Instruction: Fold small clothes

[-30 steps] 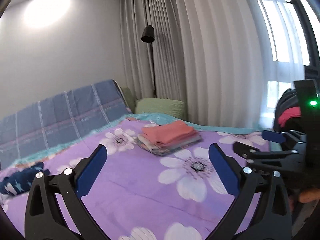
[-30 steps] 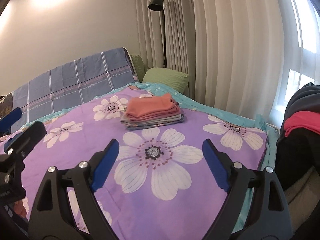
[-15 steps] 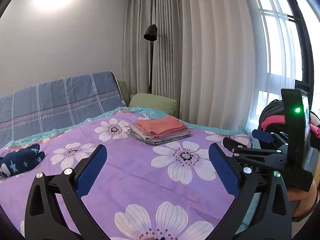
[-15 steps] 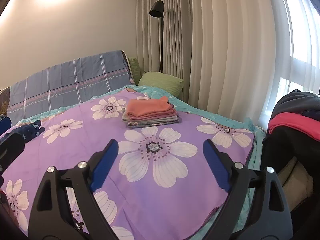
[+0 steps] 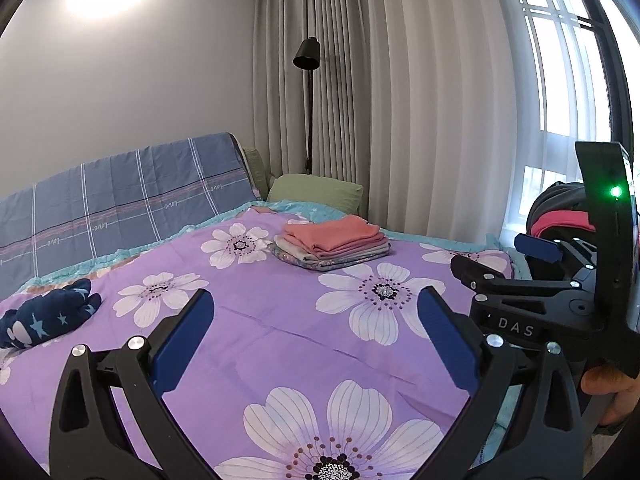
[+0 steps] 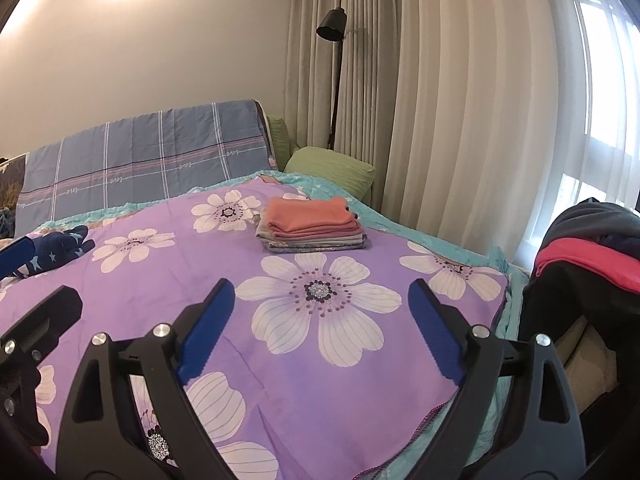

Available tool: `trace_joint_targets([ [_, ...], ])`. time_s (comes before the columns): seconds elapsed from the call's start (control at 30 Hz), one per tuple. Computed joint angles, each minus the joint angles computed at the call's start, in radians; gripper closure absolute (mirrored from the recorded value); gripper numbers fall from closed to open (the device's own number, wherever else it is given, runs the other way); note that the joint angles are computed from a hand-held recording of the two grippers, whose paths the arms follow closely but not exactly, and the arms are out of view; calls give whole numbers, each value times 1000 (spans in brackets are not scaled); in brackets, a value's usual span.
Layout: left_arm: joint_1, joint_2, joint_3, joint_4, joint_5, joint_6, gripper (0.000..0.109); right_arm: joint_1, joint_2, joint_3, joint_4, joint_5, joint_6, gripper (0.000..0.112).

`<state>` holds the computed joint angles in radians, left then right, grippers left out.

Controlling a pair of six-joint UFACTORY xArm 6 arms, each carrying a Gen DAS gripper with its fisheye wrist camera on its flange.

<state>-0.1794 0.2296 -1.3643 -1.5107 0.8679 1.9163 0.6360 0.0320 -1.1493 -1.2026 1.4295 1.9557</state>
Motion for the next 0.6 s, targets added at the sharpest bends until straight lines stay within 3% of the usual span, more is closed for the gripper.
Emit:
trace_joint_targets([
  [0.6, -22, 16, -9, 37, -33, -15, 7, -15, 7, 5, 2, -10, -10, 22],
])
